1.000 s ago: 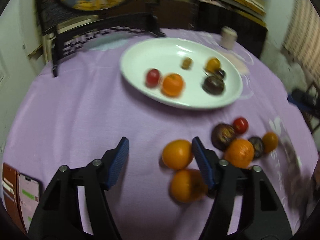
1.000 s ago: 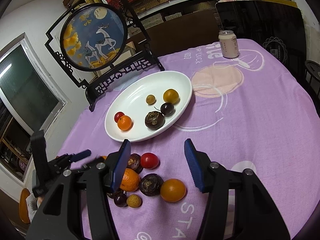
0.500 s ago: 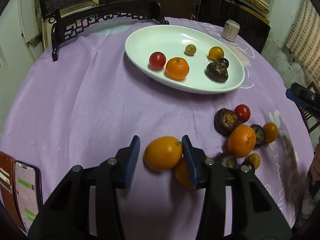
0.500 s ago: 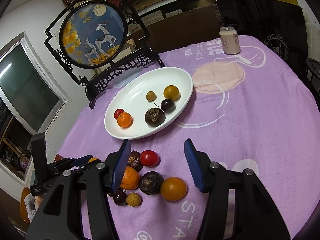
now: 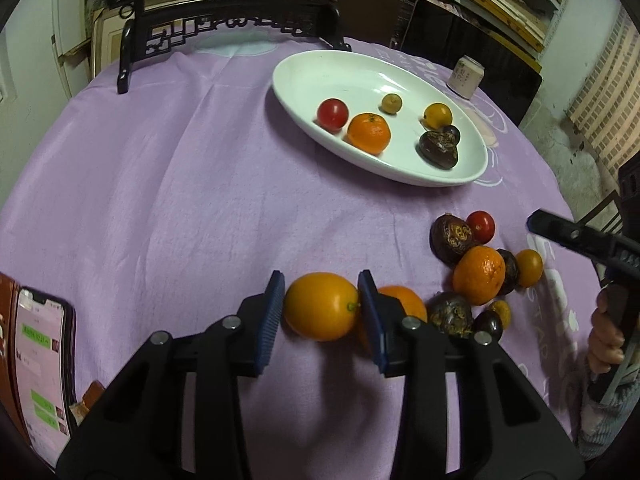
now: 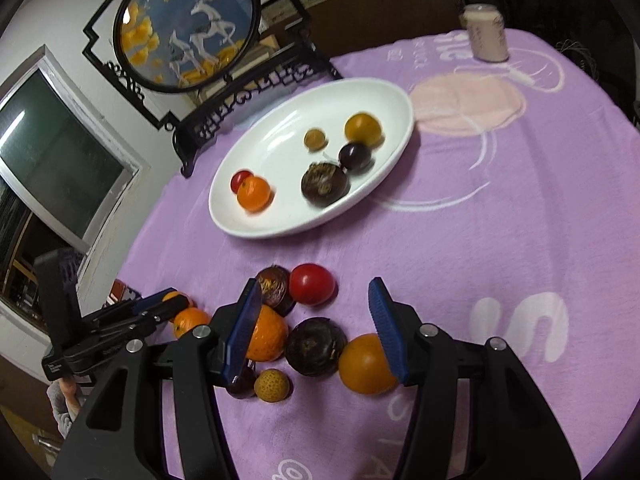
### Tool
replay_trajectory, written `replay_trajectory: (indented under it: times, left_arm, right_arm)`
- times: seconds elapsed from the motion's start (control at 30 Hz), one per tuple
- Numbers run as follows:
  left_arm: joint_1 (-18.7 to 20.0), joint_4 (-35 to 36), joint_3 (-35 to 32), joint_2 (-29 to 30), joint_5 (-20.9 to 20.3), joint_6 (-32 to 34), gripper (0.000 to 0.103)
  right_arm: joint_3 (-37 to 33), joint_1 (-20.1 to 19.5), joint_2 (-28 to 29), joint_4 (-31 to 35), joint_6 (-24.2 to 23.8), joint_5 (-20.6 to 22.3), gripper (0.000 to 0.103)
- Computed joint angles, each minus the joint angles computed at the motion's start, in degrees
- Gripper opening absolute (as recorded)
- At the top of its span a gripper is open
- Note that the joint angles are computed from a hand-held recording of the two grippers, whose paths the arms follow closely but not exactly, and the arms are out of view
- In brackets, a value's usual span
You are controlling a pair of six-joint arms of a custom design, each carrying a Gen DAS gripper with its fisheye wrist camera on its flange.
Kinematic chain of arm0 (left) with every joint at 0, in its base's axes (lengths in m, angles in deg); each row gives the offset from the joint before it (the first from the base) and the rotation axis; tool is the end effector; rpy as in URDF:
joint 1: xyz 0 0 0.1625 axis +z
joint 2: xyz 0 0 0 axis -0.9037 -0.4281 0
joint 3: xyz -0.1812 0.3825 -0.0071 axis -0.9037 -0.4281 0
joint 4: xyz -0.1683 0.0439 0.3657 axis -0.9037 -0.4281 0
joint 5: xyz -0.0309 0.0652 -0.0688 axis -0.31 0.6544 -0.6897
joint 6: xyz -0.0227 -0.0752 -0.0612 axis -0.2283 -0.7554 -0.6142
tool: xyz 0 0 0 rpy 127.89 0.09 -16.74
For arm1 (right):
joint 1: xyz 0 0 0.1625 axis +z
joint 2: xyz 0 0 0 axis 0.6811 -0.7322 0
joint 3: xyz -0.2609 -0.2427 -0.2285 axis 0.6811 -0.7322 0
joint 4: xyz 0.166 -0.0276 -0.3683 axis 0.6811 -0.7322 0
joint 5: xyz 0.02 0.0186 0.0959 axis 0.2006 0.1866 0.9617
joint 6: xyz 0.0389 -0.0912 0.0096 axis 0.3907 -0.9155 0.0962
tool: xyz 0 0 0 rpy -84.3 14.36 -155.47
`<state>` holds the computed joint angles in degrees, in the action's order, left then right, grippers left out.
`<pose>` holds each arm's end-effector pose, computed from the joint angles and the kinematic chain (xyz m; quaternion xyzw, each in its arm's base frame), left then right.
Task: Organize fruits
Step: 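Grasp a yellow-orange fruit with the left tool while the right tool grasps a red tomato, then carry both fruits onto the white plate and open both tools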
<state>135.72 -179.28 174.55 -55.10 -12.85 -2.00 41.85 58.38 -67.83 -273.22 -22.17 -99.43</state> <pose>-0.0486 -0.6531 0.1659 0.3590 0.9081 -0.1273 0.1739 0.1891 -0.5196 0.0399 -0.0671 -0.8951 0.4041 0.1761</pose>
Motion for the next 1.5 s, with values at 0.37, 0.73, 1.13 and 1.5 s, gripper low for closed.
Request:
replay_trajectory:
  times: [0.37,0.73,1.13,1.5]
  left_arm:
    - [0.24,0.07,-0.64,0.71,0.45,-1.31,0.045]
    - [0.98,-0.88,1.07,-1.09,-0.72,-2.25,0.04]
    - [-3.91,-6.97,-7.34,5.1,0.15,-2.21,0.04]
    - [-4.91,-1.91,-20.61,16.52,0.47,-4.1,0.041]
  right_arm:
    - [-4.71,-1.28,1.71,7.93,0.95,-0.2,0.04]
    - [-3.74,-1.05,2.13,4.62,-0.2,-0.9,0.031]
    - [-6.06,1.68,0.6,-0.6,-4.4,-6.0,0.032]
    - [-18.46,0.2,4.17,13.63,-6.63,-4.71,0.034]
